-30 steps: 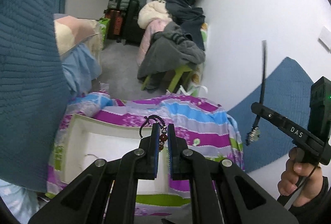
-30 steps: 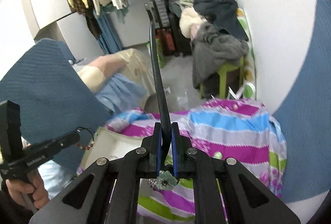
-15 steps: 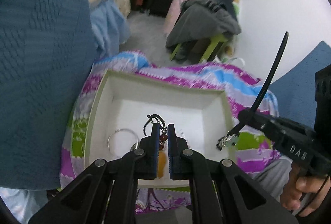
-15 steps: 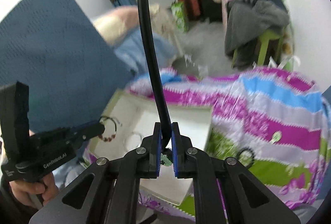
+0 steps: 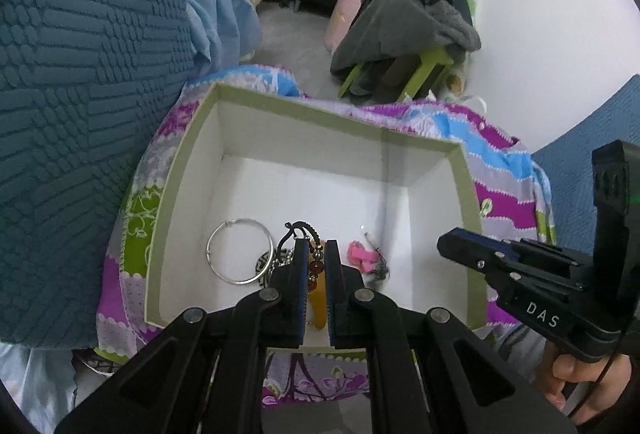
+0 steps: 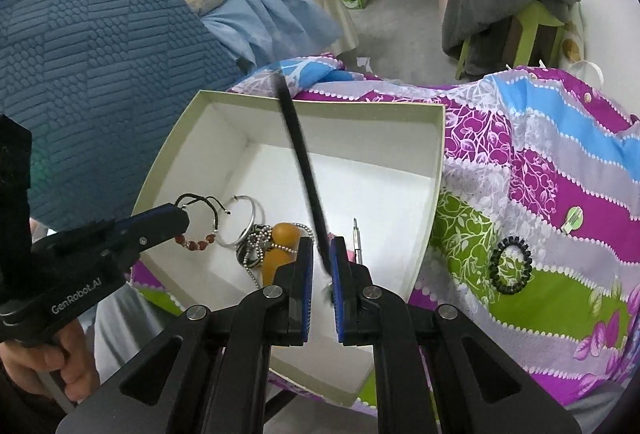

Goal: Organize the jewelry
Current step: 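Lower into the box and open the left tool while the right tool releases the cord necklace, then move both tools back to the black coil bracelet and green charm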

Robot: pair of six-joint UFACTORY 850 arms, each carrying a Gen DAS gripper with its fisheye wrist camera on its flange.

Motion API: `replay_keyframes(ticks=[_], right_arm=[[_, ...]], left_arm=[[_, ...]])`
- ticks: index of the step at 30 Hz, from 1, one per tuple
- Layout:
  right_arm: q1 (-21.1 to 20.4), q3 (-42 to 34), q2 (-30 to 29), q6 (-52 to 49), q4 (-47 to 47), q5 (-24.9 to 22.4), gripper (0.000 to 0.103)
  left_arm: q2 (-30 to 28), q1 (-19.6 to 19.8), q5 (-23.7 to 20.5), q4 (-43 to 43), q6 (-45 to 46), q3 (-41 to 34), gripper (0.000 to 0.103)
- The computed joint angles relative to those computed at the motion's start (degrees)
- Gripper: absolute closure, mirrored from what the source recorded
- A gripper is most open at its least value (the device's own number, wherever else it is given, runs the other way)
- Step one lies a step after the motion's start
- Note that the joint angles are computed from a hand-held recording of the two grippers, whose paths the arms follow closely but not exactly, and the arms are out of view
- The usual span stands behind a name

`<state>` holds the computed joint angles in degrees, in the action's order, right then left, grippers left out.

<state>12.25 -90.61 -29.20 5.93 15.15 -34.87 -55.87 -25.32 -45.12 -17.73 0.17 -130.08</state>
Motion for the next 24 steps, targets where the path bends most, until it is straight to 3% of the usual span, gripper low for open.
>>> replay_keyframes(ticks=[6, 8, 10, 12, 18, 24], right_arm=[[-0.76, 0.94, 2.11, -4.37, 3.61, 1.69, 0.081], [-0.92, 1.32, 3.06, -5.83, 4.66, 2.25, 0.081], [-1.14, 1.53, 3.99, -6.58, 4.83, 3.11, 0.081], [-1.52, 1.75, 4.91, -7.83, 5.61, 3.79, 0.081], [-3.52, 4.07, 8.9, -9.18, 5.28, 7.74, 0.079], [-8.31, 8.91, 12.58, -10.48, 5.04, 10.35, 0.078]], left_arm=[[1.79, -0.46, 1.77, 0.73, -1.46, 0.8, 0.095], [2.21, -0.81, 1.74, 2.39, -3.32, 0.75, 0.084], [3.41, -1.17, 2.95, 2.85, -3.74, 1.9, 0.056], [4.26, -1.69, 3.95, 4.52, -5.06, 2.4, 0.047], [5.53, -3.84, 6.24, 4.85, -6.39, 1.56, 0.047], [3.44, -7.48, 8.12, 3.16, -8.79, -2.17, 0.049]])
